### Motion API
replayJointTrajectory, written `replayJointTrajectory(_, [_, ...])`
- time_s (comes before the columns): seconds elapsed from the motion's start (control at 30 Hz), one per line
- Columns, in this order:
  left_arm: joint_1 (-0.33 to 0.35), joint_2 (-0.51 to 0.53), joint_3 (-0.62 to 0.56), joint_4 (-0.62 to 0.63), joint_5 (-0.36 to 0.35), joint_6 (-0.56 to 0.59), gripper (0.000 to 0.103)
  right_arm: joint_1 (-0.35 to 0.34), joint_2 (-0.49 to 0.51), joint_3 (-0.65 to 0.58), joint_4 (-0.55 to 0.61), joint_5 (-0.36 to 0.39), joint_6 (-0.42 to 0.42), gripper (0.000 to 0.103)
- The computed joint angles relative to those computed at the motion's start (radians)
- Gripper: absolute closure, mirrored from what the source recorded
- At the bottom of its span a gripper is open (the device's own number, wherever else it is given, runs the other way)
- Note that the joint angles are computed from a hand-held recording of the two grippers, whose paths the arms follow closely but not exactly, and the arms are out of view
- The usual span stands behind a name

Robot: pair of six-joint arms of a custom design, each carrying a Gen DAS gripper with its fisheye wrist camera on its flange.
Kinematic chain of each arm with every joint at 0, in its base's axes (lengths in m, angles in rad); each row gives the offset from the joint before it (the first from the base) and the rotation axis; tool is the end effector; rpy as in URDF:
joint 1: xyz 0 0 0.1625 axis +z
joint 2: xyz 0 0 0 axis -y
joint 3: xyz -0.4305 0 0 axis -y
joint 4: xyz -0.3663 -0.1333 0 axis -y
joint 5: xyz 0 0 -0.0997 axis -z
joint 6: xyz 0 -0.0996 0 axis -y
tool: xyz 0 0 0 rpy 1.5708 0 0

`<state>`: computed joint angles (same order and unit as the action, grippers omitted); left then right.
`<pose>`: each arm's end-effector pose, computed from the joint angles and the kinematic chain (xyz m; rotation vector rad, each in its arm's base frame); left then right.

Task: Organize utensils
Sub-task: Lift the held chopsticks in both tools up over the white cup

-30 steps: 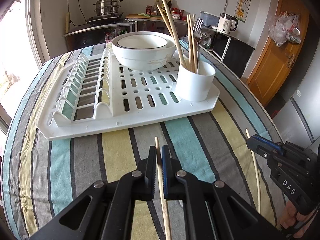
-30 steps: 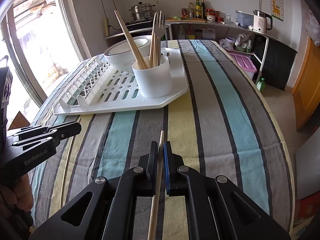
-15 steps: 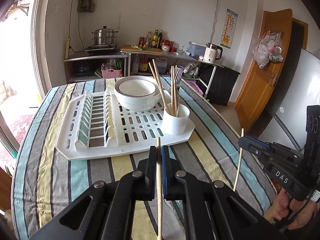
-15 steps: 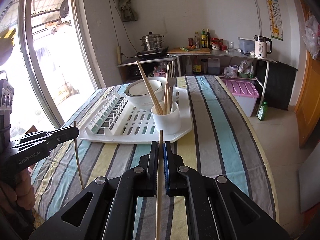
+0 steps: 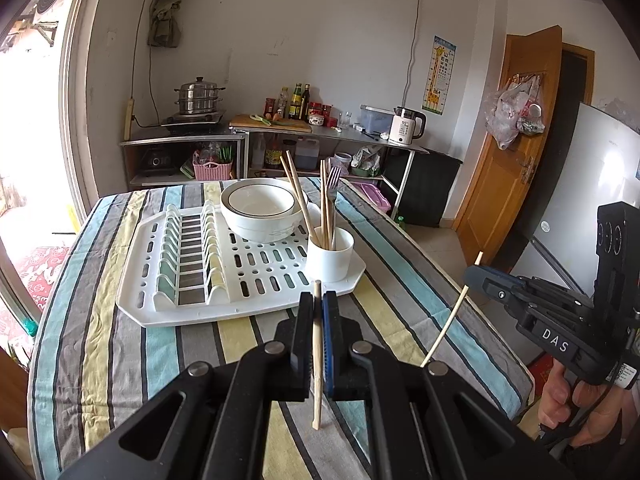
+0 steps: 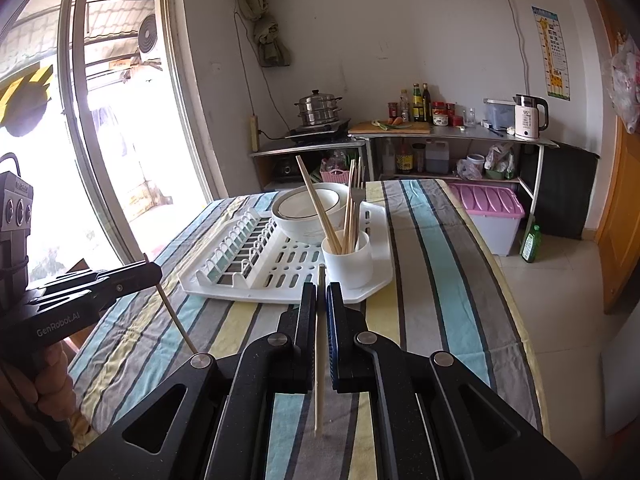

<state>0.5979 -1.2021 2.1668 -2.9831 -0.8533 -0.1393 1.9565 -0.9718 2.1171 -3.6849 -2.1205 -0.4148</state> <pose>-0.2899 -0.4380 0.2385 0.8426 2.4467 -1.0088 0.2711 -0.4516 0.2185 0.5877 -2.2737 1.2128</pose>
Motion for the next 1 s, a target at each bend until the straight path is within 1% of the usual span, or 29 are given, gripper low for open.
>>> replayJointTrajectory(0.23, [-0.007, 0.001, -0.014, -0.011, 0.002, 0.019, 0.098, -0.002, -0.002, -0.011, -0.009, 0.005, -0.011, 0.098])
replayJointTrajectory(0.47, [0.002, 0.028, -0.066, 0.007, 0.004, 0.048, 0.098, -0.003, 0.002, -0.045, 0.008, 0.000, -0.028, 0.098])
replayJointTrajectory(0.77, [0.027, 0.086, -0.174, 0.043, -0.015, 0.094, 0.098, -0.008, 0.010, -0.123, 0.036, 0.001, -0.067, 0.098])
replayJointTrajectory(1.0, [0.048, 0.148, -0.281, 0.066, -0.033, 0.135, 0.098, -0.012, 0.023, -0.206, 0.063, 0.021, -0.098, 0.098])
